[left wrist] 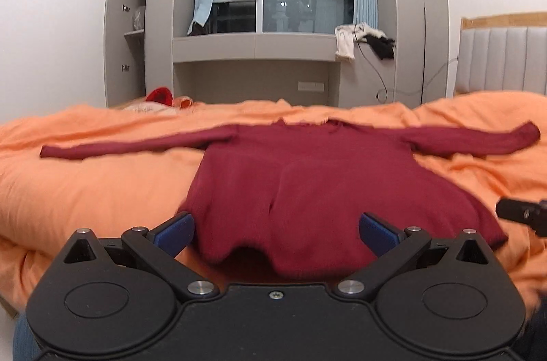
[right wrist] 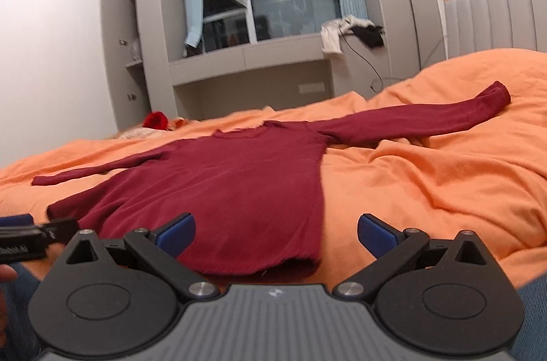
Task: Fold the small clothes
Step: 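Move the right tool toward the sweater sleeve cuff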
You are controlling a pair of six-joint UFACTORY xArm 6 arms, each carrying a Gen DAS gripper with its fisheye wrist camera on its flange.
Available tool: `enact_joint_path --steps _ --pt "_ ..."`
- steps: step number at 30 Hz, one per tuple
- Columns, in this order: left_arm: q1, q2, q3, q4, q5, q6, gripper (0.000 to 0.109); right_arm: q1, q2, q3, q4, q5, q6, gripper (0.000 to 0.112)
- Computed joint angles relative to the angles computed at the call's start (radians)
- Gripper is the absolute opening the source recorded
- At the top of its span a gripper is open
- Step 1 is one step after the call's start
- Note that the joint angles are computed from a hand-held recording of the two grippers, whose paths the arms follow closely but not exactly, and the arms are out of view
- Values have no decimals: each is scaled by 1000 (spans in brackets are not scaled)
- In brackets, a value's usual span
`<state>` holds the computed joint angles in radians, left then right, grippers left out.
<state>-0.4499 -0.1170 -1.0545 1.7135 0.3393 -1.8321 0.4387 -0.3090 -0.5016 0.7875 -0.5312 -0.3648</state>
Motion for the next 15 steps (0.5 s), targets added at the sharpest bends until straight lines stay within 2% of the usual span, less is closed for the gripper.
enact_joint_path --steps 4,7,11,15 --pt "-10 86 -125 -47 36 71 103 -43 59 -110 88 55 -98 103" --pt "-6 169 -234 -150 38 177 103 -73 113 -175 110 63 -147 103" --pt "8 308 -400 -365 34 405 103 -120 183 -256 107 81 -184 103" --pt "21 481 -610 -692 67 732 103 -137 283 -395 266 93 -380 103"
